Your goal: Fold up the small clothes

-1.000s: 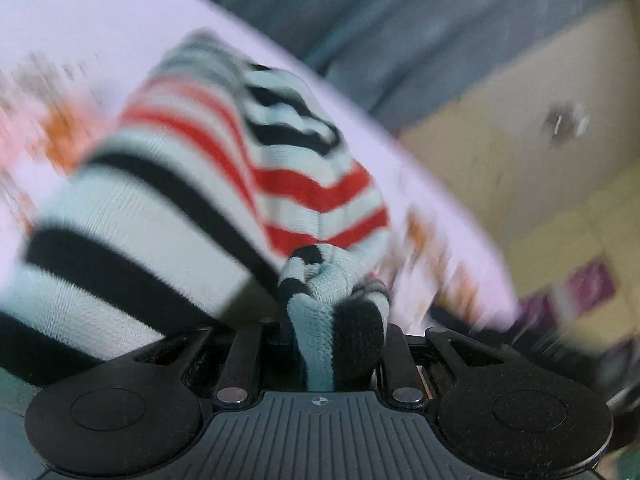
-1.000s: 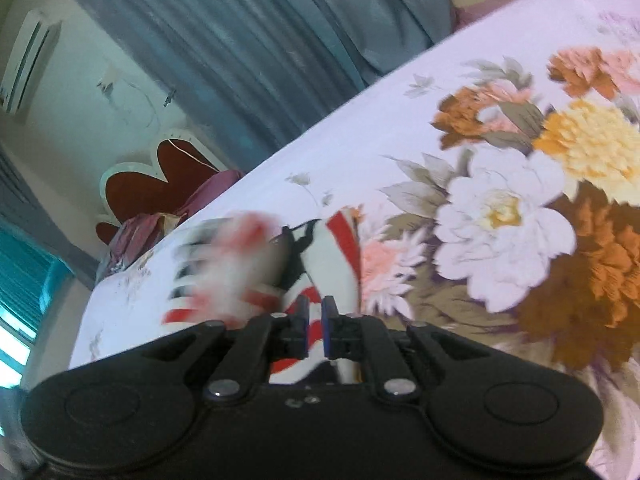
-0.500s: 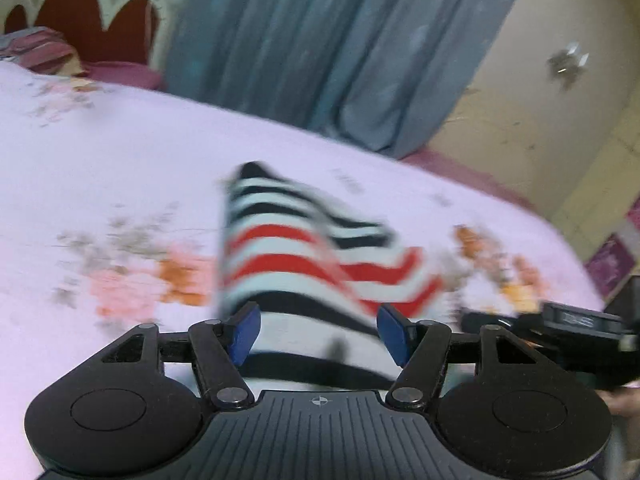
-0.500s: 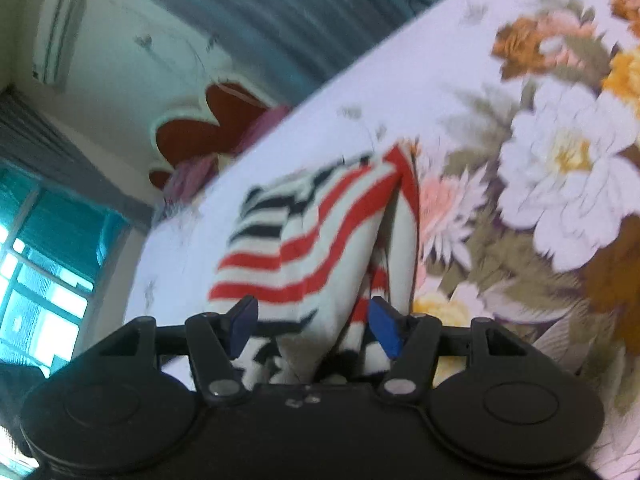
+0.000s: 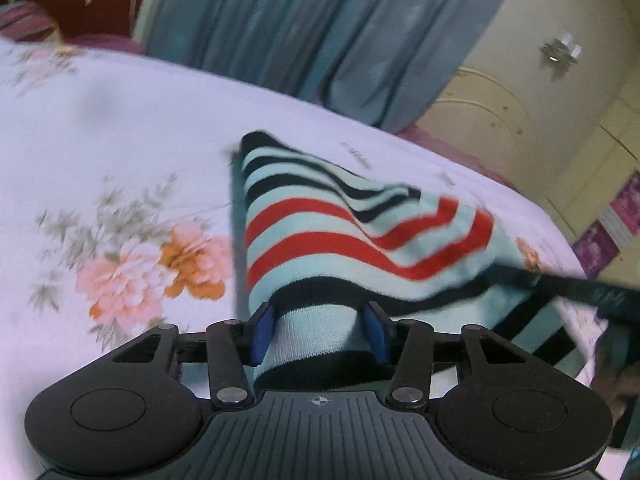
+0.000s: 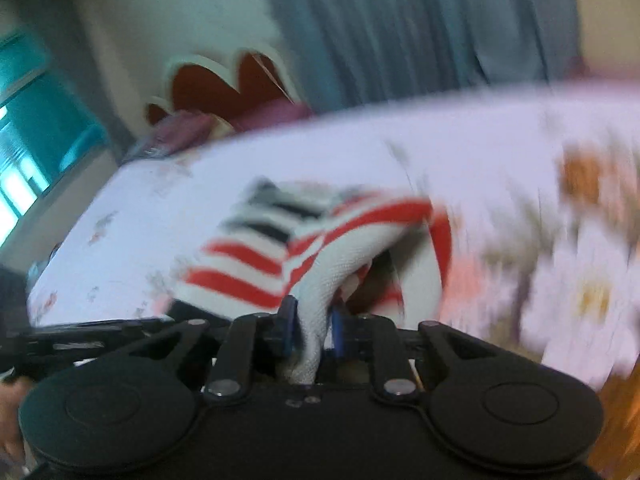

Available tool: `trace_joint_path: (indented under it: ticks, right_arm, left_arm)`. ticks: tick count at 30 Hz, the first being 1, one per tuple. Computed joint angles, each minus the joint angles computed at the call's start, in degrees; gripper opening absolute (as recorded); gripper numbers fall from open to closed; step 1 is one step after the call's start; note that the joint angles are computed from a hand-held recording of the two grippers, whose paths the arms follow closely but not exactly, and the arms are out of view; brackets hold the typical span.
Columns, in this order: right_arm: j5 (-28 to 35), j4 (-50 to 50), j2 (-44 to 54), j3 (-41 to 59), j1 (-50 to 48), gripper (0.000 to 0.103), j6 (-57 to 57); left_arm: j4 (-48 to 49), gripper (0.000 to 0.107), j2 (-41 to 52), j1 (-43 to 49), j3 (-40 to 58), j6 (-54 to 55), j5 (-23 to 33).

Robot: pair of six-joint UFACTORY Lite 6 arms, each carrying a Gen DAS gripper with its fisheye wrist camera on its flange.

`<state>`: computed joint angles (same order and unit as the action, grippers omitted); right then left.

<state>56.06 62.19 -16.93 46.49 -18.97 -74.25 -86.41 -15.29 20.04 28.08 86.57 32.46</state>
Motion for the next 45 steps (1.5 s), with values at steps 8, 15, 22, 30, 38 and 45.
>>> trace_joint_path:
  ticks: [8,15,22,30,38,45]
  right_arm:
    - [-2.6,2.5,9.6,-6.3,-6.5,0.016,-5.8]
    - [-2.8,-1.9,-3.9,-7.8,-6.7,0.032,4.5]
    - [0.9,-12.2,-15.2,-10.7,-4.2,0.009,1.8]
    - [-8.7,-18.5,-16.3,-17.8,0.1,0.008,4.0]
    - [2.6,-12.8,-13.8,-6.4,-9.8,0.046,2.6]
    - [-16.6,-13.2,3.0,4.2,8.5,0.016,9.9]
  left_arm:
    - [9.9,0.047,2.1,-8.2,4.4,-3.4,-8.3]
    - [18.1,0.047,-3.4,-3.9,4.8,-9.3,-2.8]
    - [23.4,0.042,-11.8,-3.1,-0.1,-11.5,-1.0]
    - [24.6,0.041,-14.0,-4.8,-5.3,-9.3,-6.2]
    - [33.8,0.042,-14.8,-6.5,2.0,-19.8,-7.3]
    - [31.3,0.042,2.8,-15.1,14.2,-21.4,-16.5]
